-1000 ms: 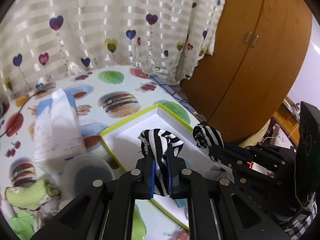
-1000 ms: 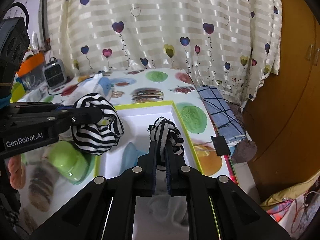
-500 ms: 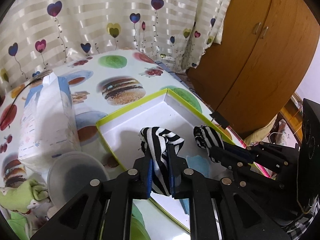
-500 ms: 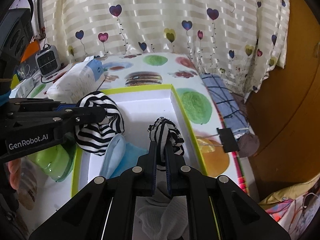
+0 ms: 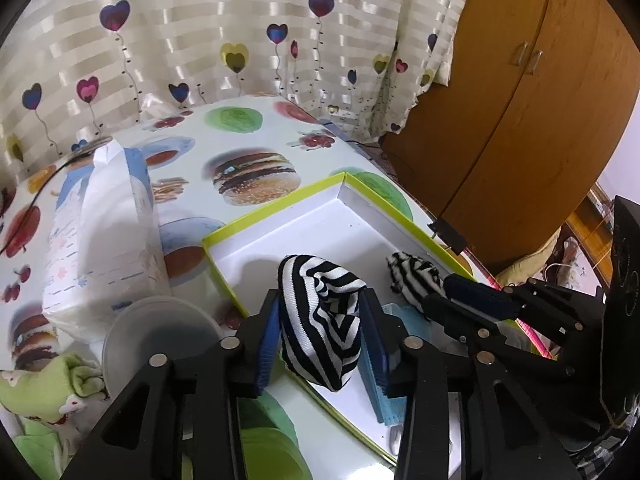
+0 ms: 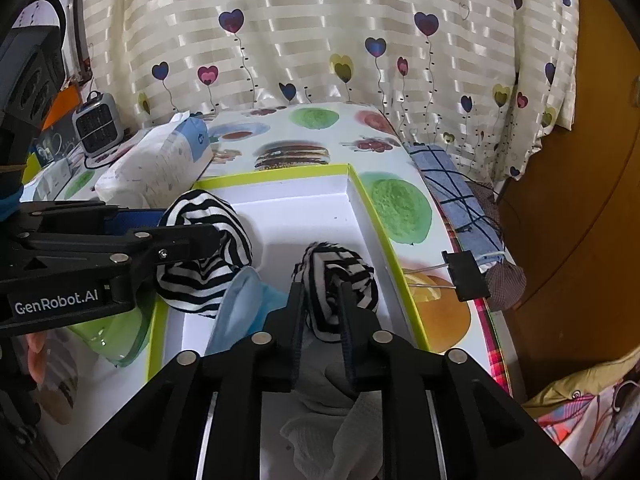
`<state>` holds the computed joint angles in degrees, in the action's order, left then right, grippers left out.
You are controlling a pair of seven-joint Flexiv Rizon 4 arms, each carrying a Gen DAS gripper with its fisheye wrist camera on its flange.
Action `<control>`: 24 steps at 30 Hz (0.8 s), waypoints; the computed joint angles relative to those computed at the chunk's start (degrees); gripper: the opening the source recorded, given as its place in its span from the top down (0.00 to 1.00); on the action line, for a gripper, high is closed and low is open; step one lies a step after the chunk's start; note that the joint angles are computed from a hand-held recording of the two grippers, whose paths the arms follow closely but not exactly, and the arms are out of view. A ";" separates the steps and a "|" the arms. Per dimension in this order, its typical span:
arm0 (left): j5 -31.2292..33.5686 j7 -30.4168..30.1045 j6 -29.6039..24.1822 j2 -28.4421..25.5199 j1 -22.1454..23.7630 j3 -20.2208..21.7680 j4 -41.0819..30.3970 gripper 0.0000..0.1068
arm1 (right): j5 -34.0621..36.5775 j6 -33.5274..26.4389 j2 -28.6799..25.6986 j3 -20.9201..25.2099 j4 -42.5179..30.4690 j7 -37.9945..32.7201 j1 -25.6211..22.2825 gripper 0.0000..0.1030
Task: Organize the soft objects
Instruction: 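Lower both striped socks into the white tray and open both grippers, then withdraw both tools from the tray back over the soft items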
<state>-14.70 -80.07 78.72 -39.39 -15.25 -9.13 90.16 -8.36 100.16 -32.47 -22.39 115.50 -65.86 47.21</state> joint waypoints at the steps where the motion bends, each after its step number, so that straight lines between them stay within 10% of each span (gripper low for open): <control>1: 0.05 0.02 0.02 0.08 0.00 0.00 0.05 0.63 | 0.08 0.01 0.00 -0.39 0.06 0.05 0.35 0.75; 4: 0.28 -0.16 0.29 0.31 -0.17 0.30 0.28 0.59 | 0.51 0.16 0.00 -1.51 0.26 0.30 1.40 0.62; 24: 2.31 -2.41 4.47 5.65 -0.49 1.71 6.84 0.51 | 5.39 2.35 2.25 -7.88 3.76 -0.84 9.50 0.62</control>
<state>-12.39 -82.48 83.19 -33.74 -15.74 -7.43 97.00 -2.97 102.51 -30.22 -30.27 119.25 -66.69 56.71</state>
